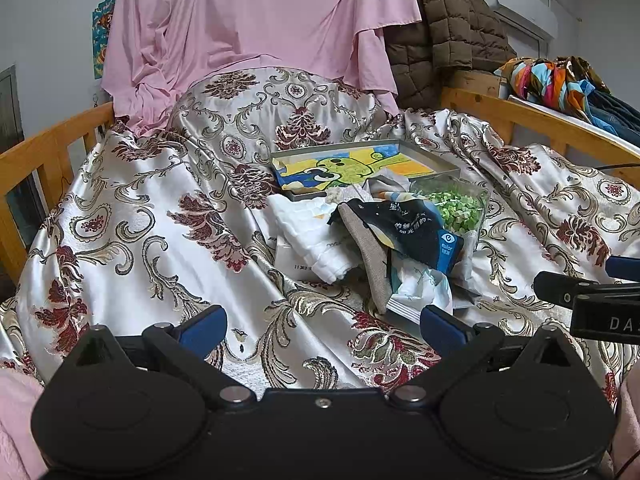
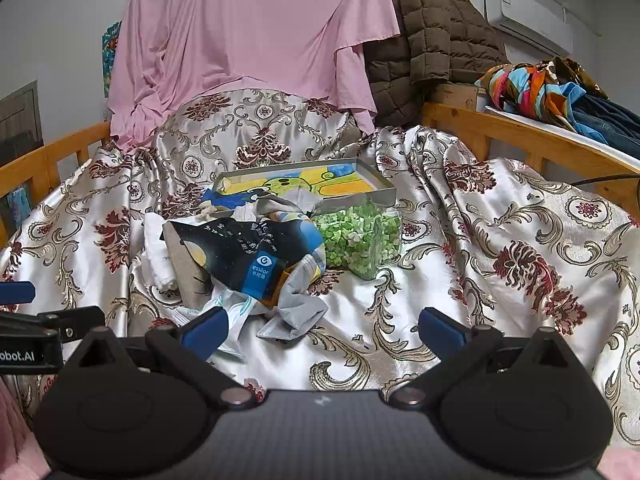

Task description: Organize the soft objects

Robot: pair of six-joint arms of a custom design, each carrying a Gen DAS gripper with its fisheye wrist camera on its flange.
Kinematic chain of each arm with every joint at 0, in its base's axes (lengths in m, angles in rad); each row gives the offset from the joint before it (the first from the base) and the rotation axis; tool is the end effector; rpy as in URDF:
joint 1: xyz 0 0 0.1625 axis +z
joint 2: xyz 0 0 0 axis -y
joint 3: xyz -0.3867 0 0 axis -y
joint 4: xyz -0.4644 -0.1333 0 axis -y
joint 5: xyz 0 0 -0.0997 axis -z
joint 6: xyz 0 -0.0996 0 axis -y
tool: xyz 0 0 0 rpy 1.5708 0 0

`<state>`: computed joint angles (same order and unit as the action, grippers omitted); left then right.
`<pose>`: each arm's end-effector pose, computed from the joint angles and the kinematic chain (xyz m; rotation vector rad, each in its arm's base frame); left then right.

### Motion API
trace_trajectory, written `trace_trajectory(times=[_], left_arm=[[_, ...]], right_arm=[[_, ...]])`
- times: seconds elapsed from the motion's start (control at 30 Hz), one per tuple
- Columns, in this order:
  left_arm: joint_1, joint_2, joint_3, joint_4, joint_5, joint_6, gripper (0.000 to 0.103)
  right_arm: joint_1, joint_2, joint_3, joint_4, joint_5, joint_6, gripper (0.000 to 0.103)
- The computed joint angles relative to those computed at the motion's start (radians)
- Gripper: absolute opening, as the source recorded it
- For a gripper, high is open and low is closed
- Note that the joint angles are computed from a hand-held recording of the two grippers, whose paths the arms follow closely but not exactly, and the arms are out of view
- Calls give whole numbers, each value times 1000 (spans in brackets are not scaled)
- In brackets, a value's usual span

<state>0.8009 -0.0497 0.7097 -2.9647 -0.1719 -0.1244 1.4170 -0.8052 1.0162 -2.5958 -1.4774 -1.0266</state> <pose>-0.4175 -0.7631 -0.0489 0.0188 1.8787 -1.2699 0.0088 -0.8743 0.3484 1.1402 -2.3215 0.9934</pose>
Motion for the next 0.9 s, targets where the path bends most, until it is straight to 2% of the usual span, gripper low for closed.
trace_trajectory(times=[0.47, 0.57, 0.6, 0.73, 0.8, 0.9], left_arm=[[0, -2, 2, 6, 0, -7, 102], [8, -38, 83, -41, -9, -12, 102], [8, -28, 65, -33, -9, -11, 102], [15, -62, 116, -44, -15, -47, 102], [15, -29, 33, -3, -21, -42, 102], [21, 14, -54, -71, -39, 72, 102]], right_arm=[[0, 0, 0, 1, 1, 1, 103], [0, 0, 0, 0, 1, 1, 103], [0, -1, 1, -1, 2, 1, 103], [0, 2, -1, -4, 5, -1, 103], [2, 3, 0, -13, 9, -3, 103], [2, 7, 0, -34, 23, -8, 103]])
